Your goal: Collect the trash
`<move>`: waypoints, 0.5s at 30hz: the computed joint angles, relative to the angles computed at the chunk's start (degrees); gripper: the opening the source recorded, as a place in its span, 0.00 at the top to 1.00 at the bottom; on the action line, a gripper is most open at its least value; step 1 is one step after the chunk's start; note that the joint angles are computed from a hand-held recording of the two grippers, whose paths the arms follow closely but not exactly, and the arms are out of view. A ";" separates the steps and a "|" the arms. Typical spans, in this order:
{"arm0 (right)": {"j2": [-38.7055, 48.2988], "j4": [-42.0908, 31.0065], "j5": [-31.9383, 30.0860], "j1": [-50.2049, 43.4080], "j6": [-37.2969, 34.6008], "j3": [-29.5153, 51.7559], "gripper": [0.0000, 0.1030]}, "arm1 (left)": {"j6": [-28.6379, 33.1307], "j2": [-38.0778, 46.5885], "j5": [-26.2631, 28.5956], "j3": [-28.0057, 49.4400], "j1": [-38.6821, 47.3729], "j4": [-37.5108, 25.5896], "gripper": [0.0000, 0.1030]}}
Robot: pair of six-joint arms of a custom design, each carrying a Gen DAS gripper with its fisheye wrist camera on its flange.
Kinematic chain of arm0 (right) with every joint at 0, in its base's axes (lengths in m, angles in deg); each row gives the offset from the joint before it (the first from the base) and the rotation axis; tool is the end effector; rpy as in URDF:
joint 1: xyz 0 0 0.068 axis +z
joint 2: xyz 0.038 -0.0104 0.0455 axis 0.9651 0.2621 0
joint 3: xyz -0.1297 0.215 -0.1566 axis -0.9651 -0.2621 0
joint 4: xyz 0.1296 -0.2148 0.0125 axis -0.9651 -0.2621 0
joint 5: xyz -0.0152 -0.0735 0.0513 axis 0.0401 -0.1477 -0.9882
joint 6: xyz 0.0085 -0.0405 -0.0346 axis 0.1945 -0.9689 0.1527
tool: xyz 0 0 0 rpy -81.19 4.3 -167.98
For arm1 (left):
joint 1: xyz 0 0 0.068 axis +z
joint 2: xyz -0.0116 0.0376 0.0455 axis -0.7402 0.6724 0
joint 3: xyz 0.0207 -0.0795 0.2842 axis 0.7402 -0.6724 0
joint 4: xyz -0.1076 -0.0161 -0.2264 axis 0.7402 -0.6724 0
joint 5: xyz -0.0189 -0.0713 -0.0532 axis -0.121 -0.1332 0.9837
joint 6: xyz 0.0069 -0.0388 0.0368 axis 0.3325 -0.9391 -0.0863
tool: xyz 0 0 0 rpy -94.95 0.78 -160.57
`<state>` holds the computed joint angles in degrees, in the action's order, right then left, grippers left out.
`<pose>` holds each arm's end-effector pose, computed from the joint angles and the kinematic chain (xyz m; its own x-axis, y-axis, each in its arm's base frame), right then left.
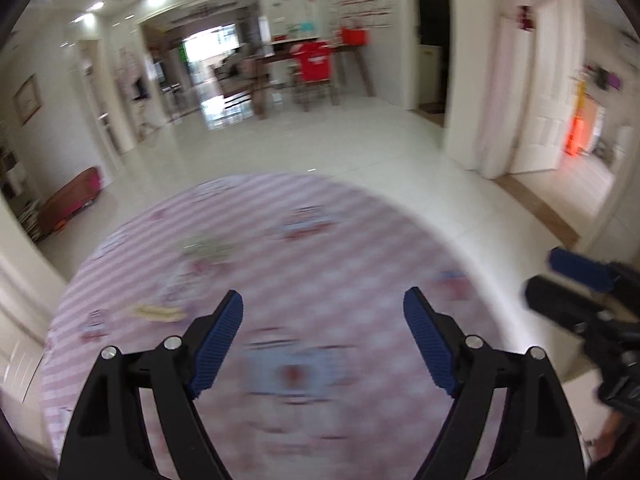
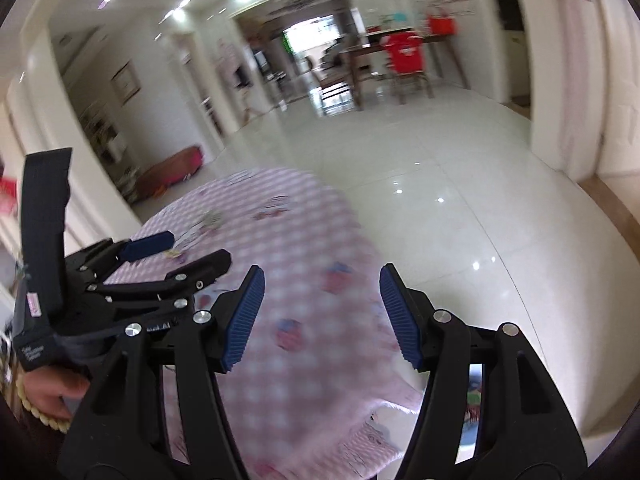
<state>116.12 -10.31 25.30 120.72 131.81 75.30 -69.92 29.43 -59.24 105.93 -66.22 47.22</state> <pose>0.1893 0.1704 0.1802 -0.5975 0.2800 -0.7514 0.0703 0.9517 0.2988 0.3763 -0.1271 0.1697 -0.5976 0.4140 -0.6866 0.4725 0.8737 0.1156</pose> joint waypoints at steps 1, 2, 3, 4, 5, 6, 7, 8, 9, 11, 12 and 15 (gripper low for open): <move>3.50 -0.01 -1.59 -0.67 -1.82 3.48 0.42 | 1.00 1.53 0.47 1.67 3.09 -0.68 0.21; 7.12 -0.36 -2.76 -1.18 -3.60 7.31 0.42 | 1.09 2.38 0.81 2.64 4.96 -1.12 0.21; 9.18 -0.70 -3.55 -1.54 -4.66 9.47 0.42 | 1.14 3.83 1.50 4.50 7.15 -2.33 0.21; 12.71 -1.29 -4.99 -2.15 -6.35 13.06 0.42 | 0.80 5.05 2.26 6.23 9.06 -3.75 0.21; 15.20 -1.95 -5.81 -2.49 -7.40 15.94 0.42 | -0.07 6.89 4.34 8.64 11.66 -5.44 0.21; 18.39 -2.89 -7.03 -3.07 -8.99 19.71 0.42 | -1.25 8.79 6.88 11.25 14.05 -7.56 0.21; 20.79 -4.31 -7.88 -3.61 -10.21 23.27 0.42 | -2.23 9.77 8.21 12.47 15.09 -8.47 0.22; 23.52 -5.42 -8.53 -3.93 -11.39 26.63 0.42 | -3.80 11.77 11.01 15.03 17.14 -10.09 0.22; 26.42 -6.77 -9.46 -4.16 -12.33 30.27 0.42 | -4.52 13.14 12.83 16.92 18.22 -11.54 0.22; 30.55 -8.78 -11.38 -5.08 -13.88 35.84 0.42 | -5.12 16.73 16.42 21.71 20.31 -14.87 0.22; 31.88 -9.52 -11.29 -5.24 -14.36 37.68 0.42 | -5.80 17.80 17.13 23.10 20.77 -15.34 0.26; 36.82 -11.71 -12.69 -6.29 -15.61 44.44 0.42 | -7.03 21.21 20.63 27.65 21.28 -18.31 0.50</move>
